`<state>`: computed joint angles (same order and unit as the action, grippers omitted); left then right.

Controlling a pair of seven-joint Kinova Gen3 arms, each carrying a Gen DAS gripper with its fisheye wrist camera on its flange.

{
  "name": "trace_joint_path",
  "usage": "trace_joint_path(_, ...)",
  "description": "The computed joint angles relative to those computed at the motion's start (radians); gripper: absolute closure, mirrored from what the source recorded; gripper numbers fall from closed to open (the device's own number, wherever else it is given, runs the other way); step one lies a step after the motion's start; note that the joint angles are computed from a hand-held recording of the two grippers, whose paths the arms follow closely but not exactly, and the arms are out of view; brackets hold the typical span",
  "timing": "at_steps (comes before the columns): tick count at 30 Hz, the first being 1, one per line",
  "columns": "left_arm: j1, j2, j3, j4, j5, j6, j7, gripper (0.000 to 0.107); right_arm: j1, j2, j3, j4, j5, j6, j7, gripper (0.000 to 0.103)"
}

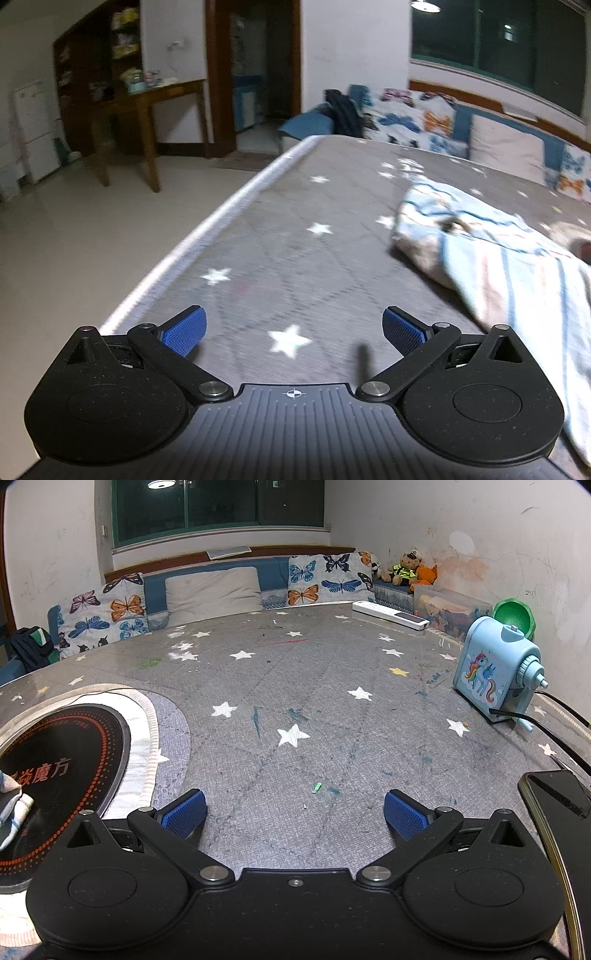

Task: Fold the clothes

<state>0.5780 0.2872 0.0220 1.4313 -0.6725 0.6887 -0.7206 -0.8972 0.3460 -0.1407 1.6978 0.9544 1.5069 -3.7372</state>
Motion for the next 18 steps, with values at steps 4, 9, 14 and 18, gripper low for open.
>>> trace_joint_path(4, 0.013, -0.017, 0.013, 0.018, -0.013, -0.004, -0.017, 0.005, -0.011, 0.003, -0.007, -0.008, 0.001, -0.003, 0.002, 0.0)
trace_joint_path(9, 0.009, -0.028, 0.032, 0.027, 0.012, 0.006, -0.045, 0.005, -0.042, 0.013, -0.013, -0.018, 0.014, -0.005, -0.007, 0.0)
trace_joint_path(14, 0.014, -0.049, 0.039, 0.047, 0.002, 0.007, -0.039, 0.005, -0.079, 0.015, -0.022, -0.023, 0.034, -0.015, -0.021, 0.0)
trace_joint_path(18, 0.009, -0.067, 0.052, 0.064, 0.002, 0.009, -0.044, 0.005, -0.107, 0.017, -0.029, -0.033, 0.052, -0.019, -0.011, 0.0)
